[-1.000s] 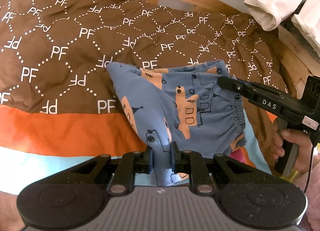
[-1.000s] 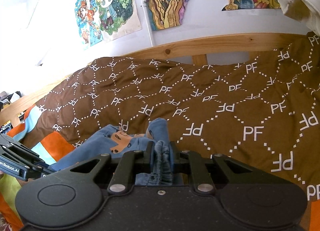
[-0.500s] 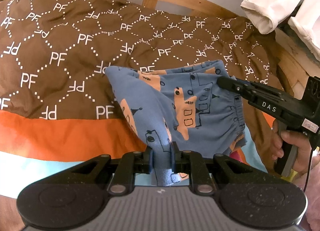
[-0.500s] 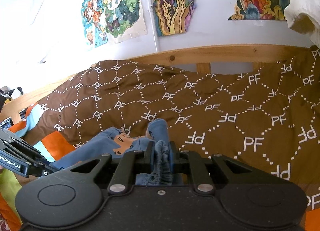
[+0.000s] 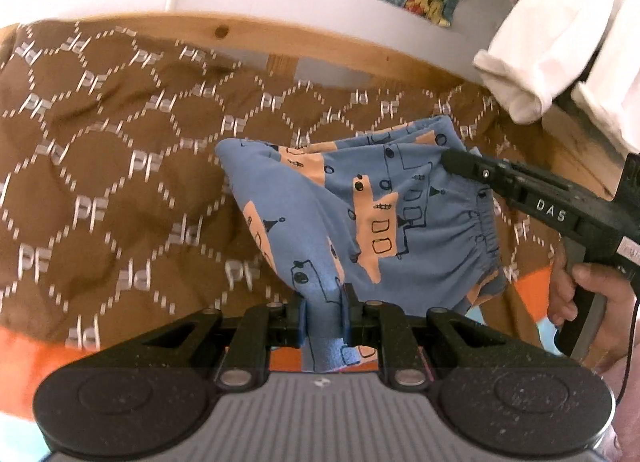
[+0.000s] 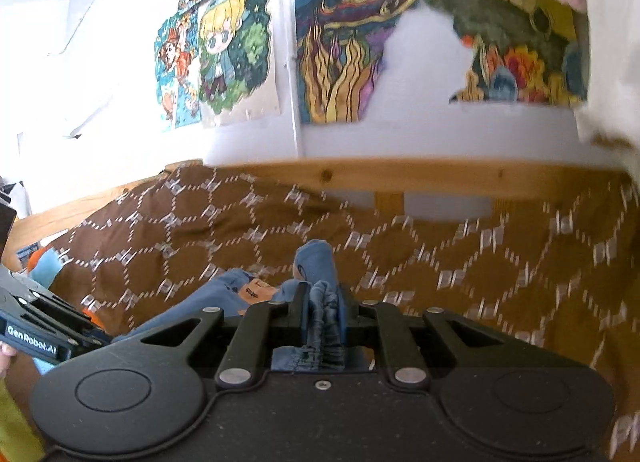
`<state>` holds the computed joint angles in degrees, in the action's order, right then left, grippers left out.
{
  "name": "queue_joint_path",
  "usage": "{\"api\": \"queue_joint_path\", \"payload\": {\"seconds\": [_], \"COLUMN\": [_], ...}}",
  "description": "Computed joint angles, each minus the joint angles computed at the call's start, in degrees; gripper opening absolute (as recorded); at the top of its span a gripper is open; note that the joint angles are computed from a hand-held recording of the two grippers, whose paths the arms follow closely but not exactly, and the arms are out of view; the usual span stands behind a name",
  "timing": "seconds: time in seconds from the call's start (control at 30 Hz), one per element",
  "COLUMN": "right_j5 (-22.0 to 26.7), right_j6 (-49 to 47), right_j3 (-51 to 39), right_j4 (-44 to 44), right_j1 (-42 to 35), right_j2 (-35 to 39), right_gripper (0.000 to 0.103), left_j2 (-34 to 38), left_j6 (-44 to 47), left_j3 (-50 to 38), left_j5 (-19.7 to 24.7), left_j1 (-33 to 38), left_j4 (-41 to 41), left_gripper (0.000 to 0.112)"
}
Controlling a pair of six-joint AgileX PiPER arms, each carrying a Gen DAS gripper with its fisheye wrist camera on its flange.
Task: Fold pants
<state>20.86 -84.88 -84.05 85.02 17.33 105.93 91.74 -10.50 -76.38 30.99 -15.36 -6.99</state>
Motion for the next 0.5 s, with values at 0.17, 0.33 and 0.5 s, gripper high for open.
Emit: {"api": "queue_joint_path", "payload": {"seconds": [0.17, 0.33, 0.5], "right_j5": [0.39, 0.34, -2.37], "right_j6": [10.77, 19.57, 21.89], "right_j3": [-11.43, -17.34, -15.96], "right_j4": [-10.58, -18.14, -16.77], "right_j1": [-0.91, -1.08, -0.70], "right_j2": [6.22, 12.54, 15.89], "right_gripper": [0.014, 0.014, 0.014], "left_j2": [4.50, 9.68, 11.98], "left_j6": [5.19, 7.75, 9.98], "left_j3": [-4.02, -5.89, -4.17], "left_j5": [-2.19, -3.55, -4.08], "left_j1": [2.42, 4.13, 5.77], "left_j4": [-3.77, -5.17, -7.94], "left_gripper": [0.018, 0.018, 0.018]}}
